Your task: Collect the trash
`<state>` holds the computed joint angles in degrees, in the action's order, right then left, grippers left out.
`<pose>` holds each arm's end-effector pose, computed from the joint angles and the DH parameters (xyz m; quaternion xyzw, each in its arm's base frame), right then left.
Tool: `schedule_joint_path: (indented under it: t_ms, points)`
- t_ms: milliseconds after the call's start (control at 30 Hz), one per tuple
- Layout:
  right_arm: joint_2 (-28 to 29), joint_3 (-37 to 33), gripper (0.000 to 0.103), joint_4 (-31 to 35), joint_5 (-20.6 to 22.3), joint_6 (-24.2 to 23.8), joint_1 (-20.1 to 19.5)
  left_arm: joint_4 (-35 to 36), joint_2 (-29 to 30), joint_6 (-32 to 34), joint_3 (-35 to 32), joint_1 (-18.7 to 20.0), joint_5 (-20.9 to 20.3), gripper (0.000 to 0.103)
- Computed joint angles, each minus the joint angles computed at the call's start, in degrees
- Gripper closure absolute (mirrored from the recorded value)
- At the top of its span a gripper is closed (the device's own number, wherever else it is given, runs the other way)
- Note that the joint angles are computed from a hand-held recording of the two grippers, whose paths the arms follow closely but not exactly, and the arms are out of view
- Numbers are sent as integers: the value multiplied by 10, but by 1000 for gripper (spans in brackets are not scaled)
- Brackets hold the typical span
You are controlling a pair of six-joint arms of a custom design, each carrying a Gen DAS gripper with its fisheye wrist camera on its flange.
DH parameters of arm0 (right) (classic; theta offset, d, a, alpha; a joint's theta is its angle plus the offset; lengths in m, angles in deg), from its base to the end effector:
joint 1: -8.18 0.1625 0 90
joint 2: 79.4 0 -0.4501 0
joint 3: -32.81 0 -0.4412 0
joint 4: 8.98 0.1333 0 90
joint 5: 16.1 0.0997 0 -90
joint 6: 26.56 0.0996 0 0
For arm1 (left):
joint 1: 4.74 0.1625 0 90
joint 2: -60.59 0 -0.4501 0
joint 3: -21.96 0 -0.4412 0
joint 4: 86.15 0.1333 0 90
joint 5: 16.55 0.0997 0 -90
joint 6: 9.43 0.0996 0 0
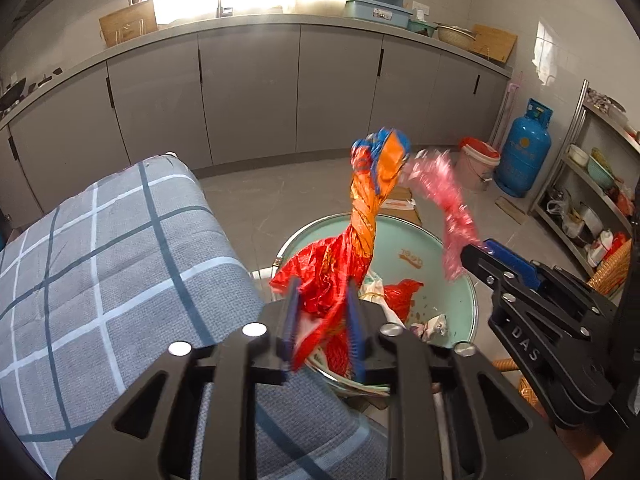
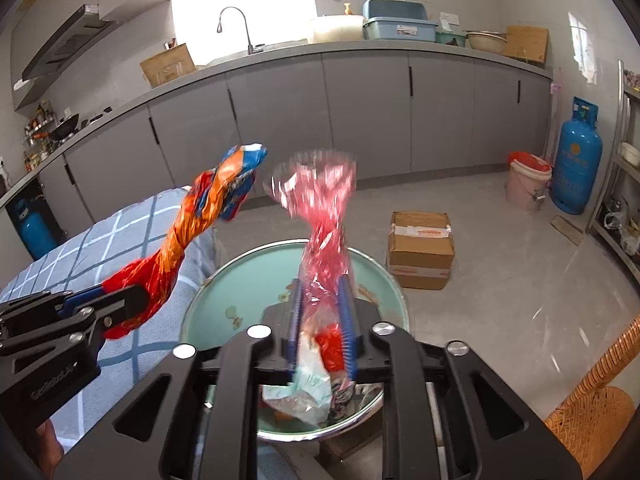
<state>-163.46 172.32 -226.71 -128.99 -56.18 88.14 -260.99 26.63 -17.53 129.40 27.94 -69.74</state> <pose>0.0208 -0.4247 0.3138 0.0193 -0.7999 0.4894 0.3468 -0.4111 -0.4930 -0.0676 0.3648 0.8714 -0.2488 0.2136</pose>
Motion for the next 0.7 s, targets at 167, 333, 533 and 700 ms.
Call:
schedule_joint_path:
  t_ms: [167,333,533,700]
  points:
    - [1,4,50,-9,5,10,-20,-9,3,-4,3,5,6,34]
    - [-9,23,48,-19,5,18,-18,-10,-9,-16,18,7,5,27]
    - [-24,43,45,-39,-3,13,8,-34,-37,-28,51,-2,15,20]
    - [-32,49,45,-46,-24,4,39,-45,-57,-34,69,-8,19,19]
